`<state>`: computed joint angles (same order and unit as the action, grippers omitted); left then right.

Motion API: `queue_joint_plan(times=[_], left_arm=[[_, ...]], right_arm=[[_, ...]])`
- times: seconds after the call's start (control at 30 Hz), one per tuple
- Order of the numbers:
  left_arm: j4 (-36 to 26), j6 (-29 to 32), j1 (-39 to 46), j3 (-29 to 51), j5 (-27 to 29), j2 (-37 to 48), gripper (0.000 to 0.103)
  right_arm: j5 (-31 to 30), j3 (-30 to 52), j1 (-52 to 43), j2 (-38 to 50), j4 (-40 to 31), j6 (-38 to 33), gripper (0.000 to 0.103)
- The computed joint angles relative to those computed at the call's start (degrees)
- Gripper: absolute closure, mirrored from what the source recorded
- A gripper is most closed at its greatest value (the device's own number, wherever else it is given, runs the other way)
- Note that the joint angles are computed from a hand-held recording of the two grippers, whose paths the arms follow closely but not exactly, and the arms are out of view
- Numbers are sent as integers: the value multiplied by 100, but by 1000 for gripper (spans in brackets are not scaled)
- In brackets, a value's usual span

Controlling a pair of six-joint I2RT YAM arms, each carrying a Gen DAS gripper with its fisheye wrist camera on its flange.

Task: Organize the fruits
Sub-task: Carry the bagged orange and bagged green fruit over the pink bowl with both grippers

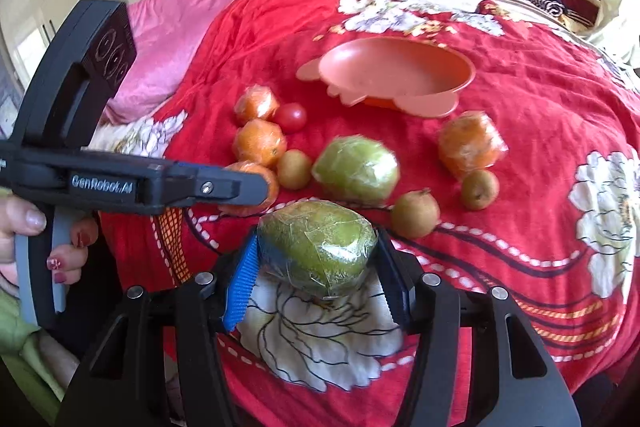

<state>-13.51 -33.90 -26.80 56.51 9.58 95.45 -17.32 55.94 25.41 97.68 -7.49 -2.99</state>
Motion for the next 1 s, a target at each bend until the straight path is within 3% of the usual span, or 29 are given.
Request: queue_joint_plan(times=[0.43, 1.0], left_arm=[[-401, 231, 207, 565, -283, -184, 72], [-1235, 805, 563, 2670, -505, 1279, 72]], right_arm=[[-235, 627, -312, 81, -173, 24, 49], [-216, 2218, -482, 1287, -486, 27, 49]])
